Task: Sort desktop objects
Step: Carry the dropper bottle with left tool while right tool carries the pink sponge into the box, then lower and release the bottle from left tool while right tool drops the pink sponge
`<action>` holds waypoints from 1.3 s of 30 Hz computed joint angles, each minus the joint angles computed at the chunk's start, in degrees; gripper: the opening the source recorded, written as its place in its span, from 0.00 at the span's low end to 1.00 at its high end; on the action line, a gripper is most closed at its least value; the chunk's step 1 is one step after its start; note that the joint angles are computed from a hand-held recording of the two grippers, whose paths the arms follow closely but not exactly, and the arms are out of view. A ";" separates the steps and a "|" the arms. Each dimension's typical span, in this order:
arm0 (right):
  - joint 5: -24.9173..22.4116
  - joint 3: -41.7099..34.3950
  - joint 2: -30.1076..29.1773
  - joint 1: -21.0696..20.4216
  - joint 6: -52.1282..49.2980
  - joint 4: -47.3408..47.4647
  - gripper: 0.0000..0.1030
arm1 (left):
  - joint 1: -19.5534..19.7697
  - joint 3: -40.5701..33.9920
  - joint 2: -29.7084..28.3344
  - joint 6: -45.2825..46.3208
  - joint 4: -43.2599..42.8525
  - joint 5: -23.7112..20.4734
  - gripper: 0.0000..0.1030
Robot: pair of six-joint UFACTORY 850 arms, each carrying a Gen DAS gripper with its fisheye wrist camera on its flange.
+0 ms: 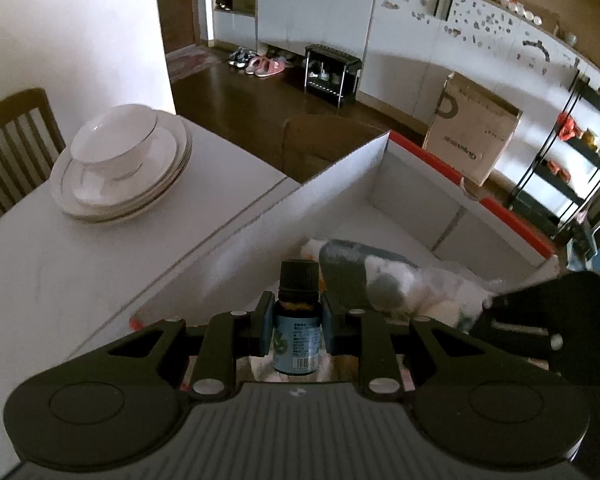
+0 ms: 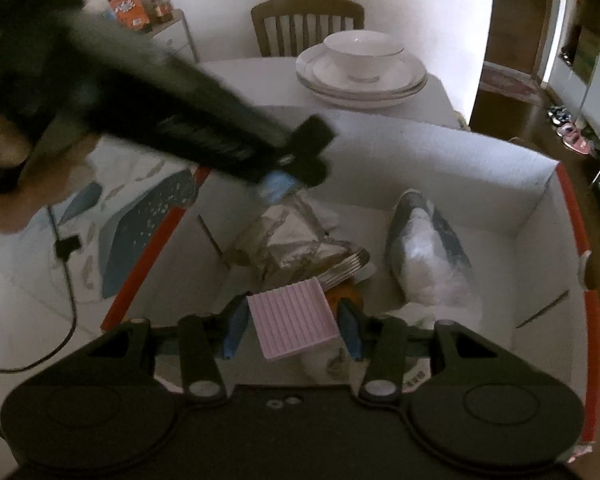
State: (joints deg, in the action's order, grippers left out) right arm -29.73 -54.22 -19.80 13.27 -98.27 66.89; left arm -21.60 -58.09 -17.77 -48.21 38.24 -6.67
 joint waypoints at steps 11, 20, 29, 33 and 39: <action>0.88 -0.74 -1.88 0.95 3.61 -3.46 0.47 | 0.87 -7.24 -7.89 26.43 -25.40 -3.62 0.22; 0.62 -1.52 -2.95 1.25 9.89 -8.86 0.47 | 1.13 -10.60 -11.48 30.02 -27.99 -6.92 0.22; 0.53 -2.38 -3.71 1.64 14.18 -10.74 0.49 | 0.86 -13.60 -14.26 31.82 -28.61 -10.82 0.22; 0.05 -2.42 -3.37 1.46 15.92 -11.08 0.49 | 0.78 -13.76 -14.51 32.80 -29.91 -11.26 0.22; -0.55 -1.48 -2.34 0.91 16.13 -9.64 0.62 | 1.37 -12.53 -13.59 33.05 -31.67 -9.88 0.22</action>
